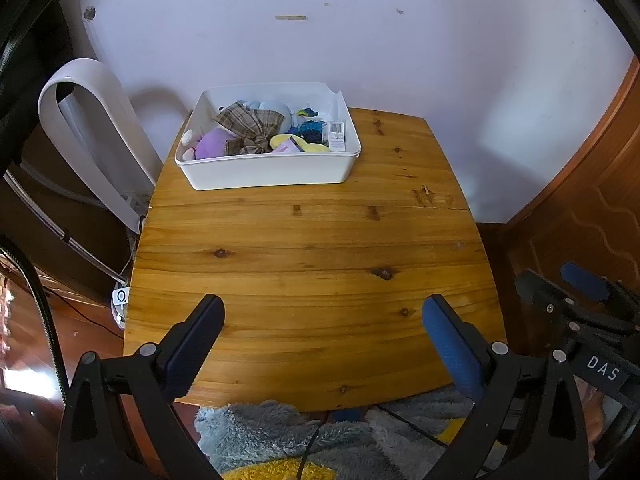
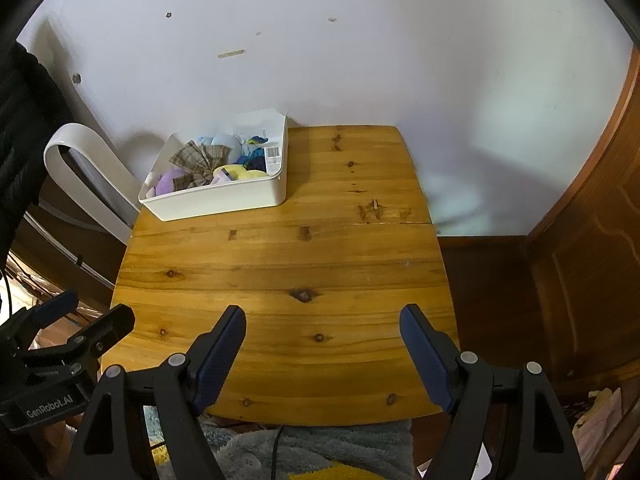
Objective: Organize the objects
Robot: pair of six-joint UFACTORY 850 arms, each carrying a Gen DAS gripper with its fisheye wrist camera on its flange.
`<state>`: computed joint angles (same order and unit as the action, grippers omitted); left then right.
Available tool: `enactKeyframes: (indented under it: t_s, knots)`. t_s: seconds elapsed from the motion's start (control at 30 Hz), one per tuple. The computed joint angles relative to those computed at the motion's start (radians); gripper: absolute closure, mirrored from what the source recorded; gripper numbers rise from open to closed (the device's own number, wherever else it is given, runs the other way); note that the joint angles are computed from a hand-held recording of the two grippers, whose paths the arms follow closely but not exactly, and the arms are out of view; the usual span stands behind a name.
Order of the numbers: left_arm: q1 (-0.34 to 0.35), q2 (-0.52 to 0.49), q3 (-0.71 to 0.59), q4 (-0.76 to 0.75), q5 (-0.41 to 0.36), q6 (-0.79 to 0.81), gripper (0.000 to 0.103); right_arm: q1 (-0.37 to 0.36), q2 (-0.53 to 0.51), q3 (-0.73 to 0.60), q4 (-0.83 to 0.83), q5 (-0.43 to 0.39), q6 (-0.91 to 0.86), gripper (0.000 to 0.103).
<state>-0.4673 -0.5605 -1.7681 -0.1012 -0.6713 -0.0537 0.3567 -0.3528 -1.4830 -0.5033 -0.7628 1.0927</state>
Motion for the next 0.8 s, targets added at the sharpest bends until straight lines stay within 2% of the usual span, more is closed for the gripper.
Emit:
enactKeyframes:
  t_s: [0.8]
  knots:
    - [-0.003, 0.005, 0.001, 0.048, -0.001, -0.029, 0.003, -0.001, 0.009, 0.009, 0.014, 0.015, -0.002, 0.023]
